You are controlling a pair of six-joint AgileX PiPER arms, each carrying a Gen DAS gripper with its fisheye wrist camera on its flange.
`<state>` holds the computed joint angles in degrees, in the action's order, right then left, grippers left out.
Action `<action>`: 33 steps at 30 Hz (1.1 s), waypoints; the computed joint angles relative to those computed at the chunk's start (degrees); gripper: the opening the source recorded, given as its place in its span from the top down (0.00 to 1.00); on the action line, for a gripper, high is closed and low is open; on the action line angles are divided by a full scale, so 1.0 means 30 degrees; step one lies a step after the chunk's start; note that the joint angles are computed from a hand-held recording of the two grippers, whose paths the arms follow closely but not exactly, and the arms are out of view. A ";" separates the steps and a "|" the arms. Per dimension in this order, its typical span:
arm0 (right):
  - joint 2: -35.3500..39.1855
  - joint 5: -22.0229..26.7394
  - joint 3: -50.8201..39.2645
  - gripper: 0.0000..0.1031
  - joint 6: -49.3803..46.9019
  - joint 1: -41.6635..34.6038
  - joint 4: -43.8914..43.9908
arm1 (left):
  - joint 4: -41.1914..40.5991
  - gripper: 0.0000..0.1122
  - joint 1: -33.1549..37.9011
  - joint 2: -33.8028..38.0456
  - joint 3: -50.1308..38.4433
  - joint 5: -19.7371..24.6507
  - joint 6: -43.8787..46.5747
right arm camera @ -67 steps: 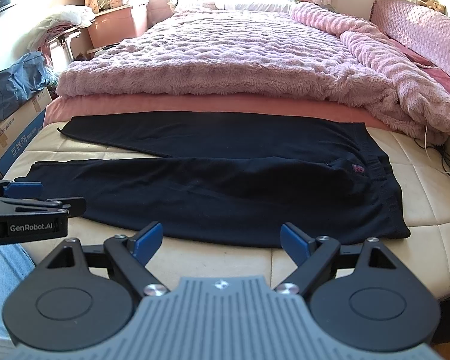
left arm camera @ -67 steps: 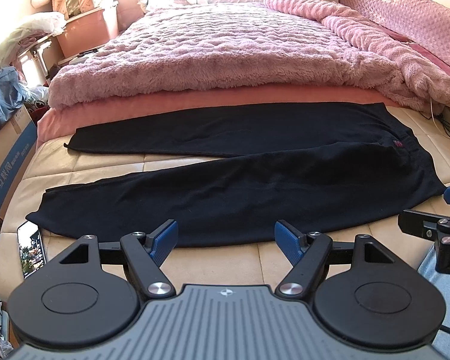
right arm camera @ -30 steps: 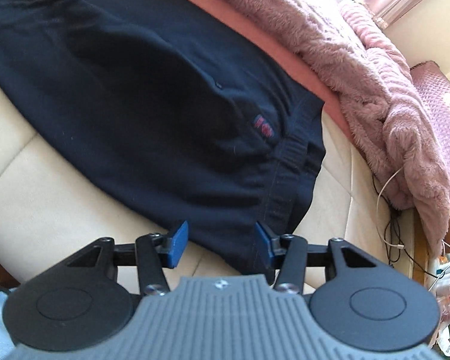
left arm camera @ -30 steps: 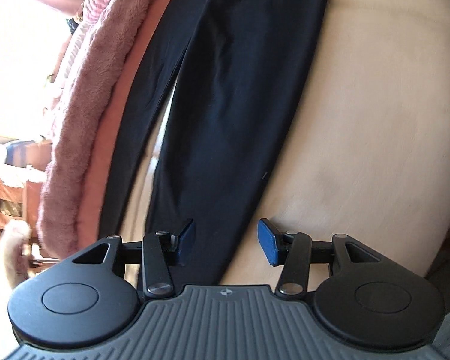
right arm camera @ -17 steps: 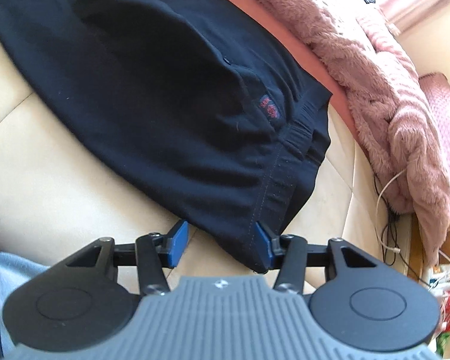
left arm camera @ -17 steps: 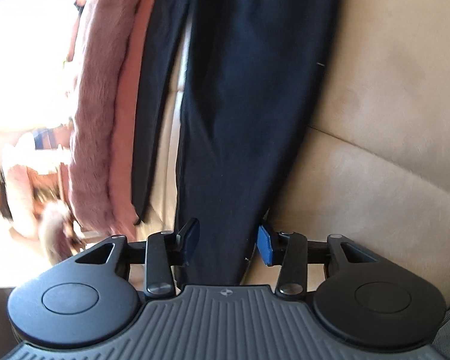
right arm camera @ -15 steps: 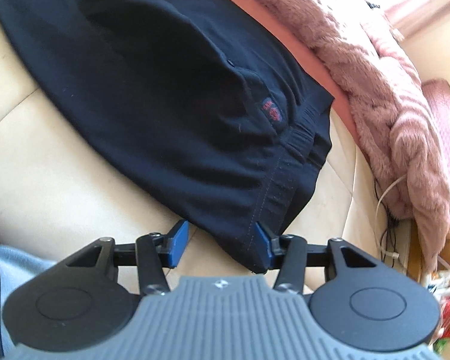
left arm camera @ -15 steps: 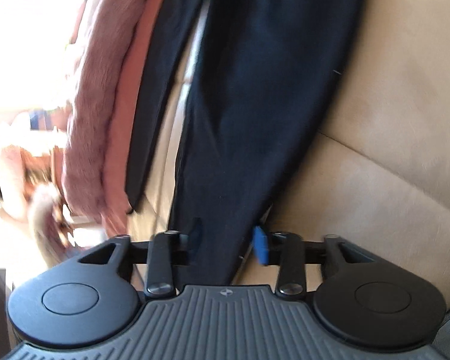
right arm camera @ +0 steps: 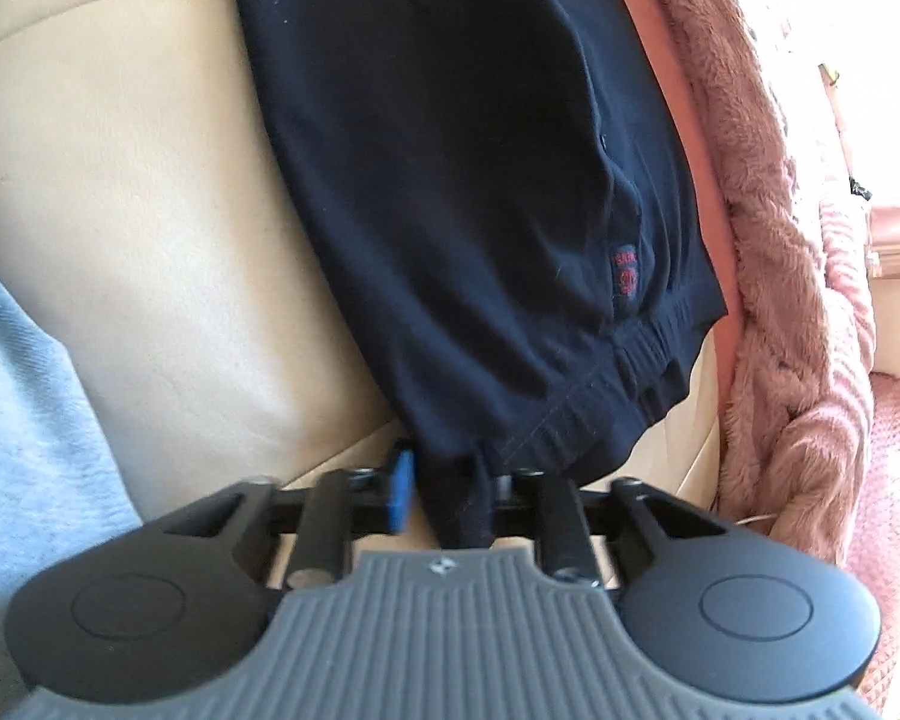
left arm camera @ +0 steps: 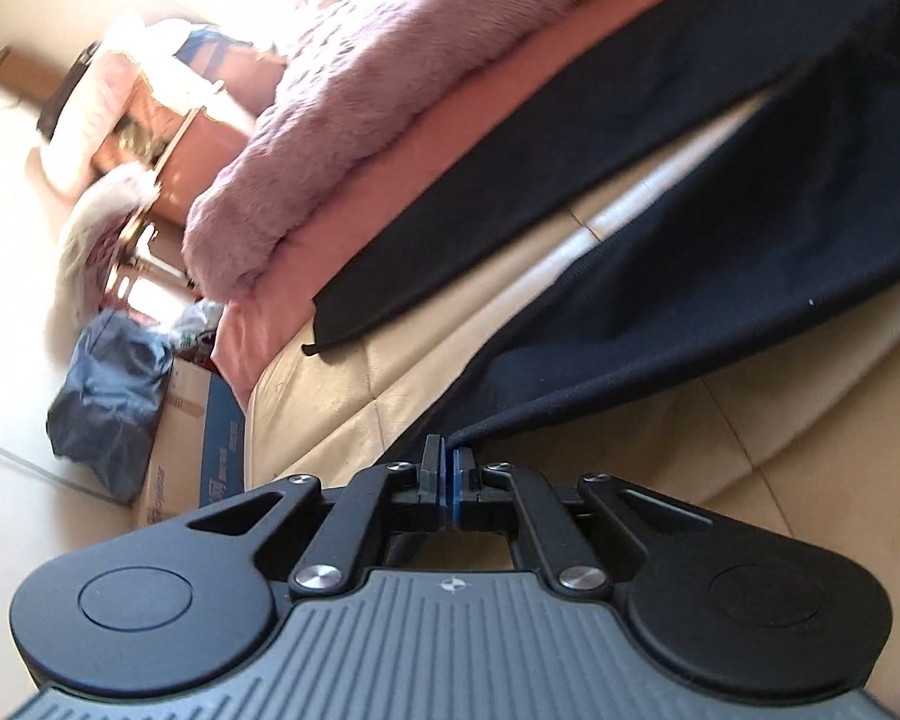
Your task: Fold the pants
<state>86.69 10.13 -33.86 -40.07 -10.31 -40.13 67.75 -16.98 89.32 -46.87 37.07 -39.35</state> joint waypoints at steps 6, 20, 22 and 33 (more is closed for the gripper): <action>-0.1621 -0.0406 -0.0203 1.00 -0.7356 -0.0987 0.8314 | -0.2834 0.98 0.0438 -0.0950 -0.1407 0.0154 0.0719; 0.2843 0.2176 -1.0666 1.00 -0.4346 0.0142 1.0506 | -0.8749 0.99 0.2141 0.5687 -1.4278 0.4025 0.6111; 0.4721 0.2997 -1.3072 1.00 -0.3250 0.0347 1.0386 | -0.9579 0.99 0.2412 0.7368 -1.6792 0.4866 0.6803; 1.4586 0.7678 -2.5788 1.00 0.0026 0.1083 1.0687 | -1.0255 0.99 0.2267 1.6965 -2.9921 0.9402 0.9524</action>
